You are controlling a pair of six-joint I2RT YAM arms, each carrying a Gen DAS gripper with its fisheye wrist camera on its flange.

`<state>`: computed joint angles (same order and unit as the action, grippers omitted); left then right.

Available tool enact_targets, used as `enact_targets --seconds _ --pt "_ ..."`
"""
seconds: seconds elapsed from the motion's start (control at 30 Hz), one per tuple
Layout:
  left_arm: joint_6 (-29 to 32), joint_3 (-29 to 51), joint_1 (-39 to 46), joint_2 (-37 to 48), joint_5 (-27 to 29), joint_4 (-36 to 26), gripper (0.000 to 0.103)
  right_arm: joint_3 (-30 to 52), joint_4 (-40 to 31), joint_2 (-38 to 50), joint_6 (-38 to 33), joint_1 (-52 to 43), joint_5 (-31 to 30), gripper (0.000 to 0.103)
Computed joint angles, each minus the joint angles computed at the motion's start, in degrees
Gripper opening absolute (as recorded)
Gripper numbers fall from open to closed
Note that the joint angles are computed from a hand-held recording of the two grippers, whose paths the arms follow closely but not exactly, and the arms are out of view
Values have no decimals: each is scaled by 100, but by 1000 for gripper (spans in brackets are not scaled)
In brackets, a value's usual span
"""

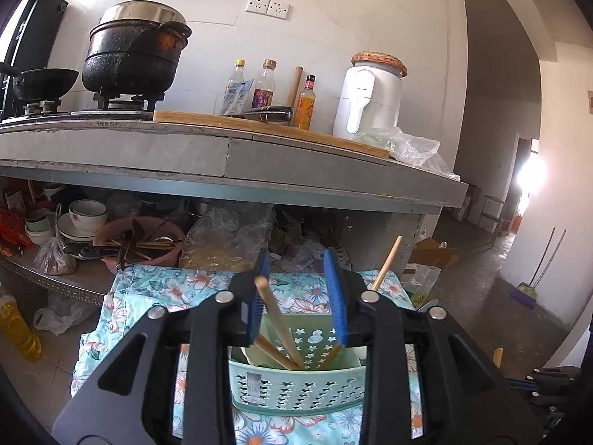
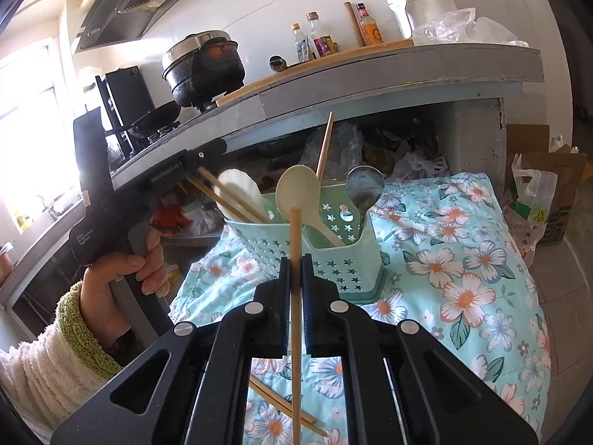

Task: Organize utensils
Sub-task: 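Lower the held chopstick into the green holder and open the left tool, then lower the held chopstick into the green holder and open the right tool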

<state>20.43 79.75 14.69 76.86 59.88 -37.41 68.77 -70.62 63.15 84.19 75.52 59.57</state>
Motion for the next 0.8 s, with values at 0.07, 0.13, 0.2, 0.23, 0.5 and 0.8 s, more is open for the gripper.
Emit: enact_targets --seconds 0.07,0.13,0.2,0.23,0.5,0.8 --pt "-4 -11 77 -85 41 -18 47 15 -13 -5 0 -1 2 6" --pt "-20 61 204 -101 187 -115 53 29 -36 5 20 12 13 6" --pt "-21 187 344 -77 313 -278 59 32 -29 -6 -7 6 17 6" --pt "-24 268 437 -53 402 -377 63 61 -50 12 -3 11 28 6" --pt "1051 1183 1384 398 1279 -2118 84 252 102 -2 -475 -105 117 6" --pt "3784 1722 2211 1305 817 -4716 89 638 1592 -304 -2963 -721 140 6"
